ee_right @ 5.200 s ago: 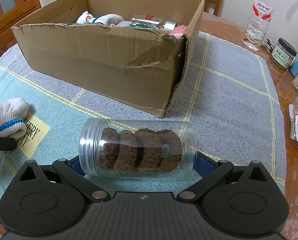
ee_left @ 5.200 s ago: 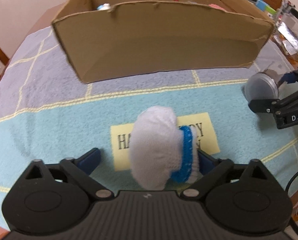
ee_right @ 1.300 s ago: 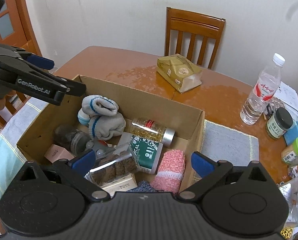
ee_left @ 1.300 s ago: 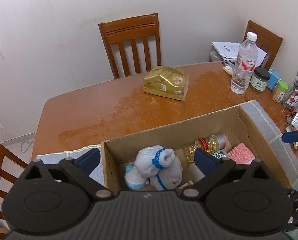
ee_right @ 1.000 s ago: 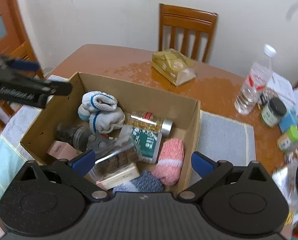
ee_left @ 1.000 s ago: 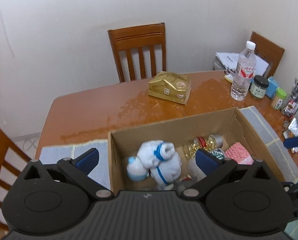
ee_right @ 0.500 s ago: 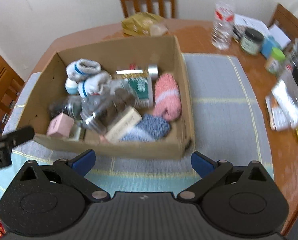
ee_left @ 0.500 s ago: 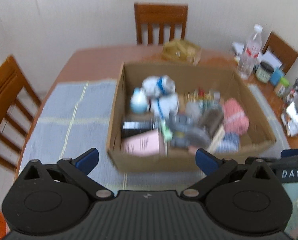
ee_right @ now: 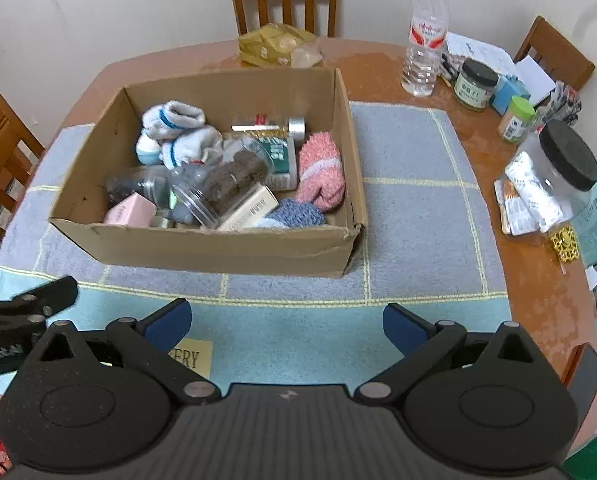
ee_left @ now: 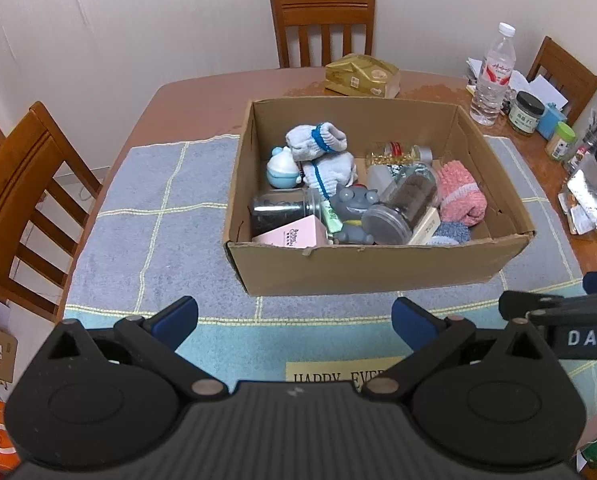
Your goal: Organize objects
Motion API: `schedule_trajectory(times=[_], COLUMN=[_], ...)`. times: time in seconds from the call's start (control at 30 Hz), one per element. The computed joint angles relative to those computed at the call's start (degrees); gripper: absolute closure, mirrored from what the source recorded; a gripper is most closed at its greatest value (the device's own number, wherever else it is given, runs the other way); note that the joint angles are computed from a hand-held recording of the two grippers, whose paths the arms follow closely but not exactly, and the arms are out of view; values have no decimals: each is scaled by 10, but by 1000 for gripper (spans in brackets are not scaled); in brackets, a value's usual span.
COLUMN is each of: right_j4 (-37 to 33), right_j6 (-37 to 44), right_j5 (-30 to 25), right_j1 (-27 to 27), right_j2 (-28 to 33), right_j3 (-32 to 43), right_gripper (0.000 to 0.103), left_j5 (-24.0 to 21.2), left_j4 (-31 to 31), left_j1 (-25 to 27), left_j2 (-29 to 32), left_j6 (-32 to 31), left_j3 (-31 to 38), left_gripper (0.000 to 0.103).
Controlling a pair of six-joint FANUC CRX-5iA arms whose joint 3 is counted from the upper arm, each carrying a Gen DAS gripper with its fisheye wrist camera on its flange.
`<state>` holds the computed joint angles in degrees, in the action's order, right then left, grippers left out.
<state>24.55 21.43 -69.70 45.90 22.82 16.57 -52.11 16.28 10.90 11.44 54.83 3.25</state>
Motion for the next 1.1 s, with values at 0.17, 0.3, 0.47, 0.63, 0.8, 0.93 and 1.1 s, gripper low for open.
schedule_trajectory(times=[0.17,0.3,0.47,0.63,0.8,0.93,1.1], right_j4=[4,3,-8,-10,-11,-13,-13], right_j6=[6,6,8,14,14,13,13], right_j5=[-2,-5,-9,-13,-12,-12,-12], right_j1=[5,4,1,0,-2,-3,-3], right_j2=[-3,0,4,8,8,10,10], right_j3=[7,11,18,23,24,28,28], right_gripper=[0,0,0,0,0,0,0], left_j5=[0,0,-5,-11,-13,-16,-22], left_j4=[5,4,1,-4,-7,-7,-8], left_j1=[5,6,6,4,2,2,3], left_j2=[-4,-5,-3,1,2,4,9], left_j6=[3,6,12,14,18,21,24], left_j3=[-2,-2,3,10,14,16,21], left_gripper=[1,1,1,1,1,1,1])
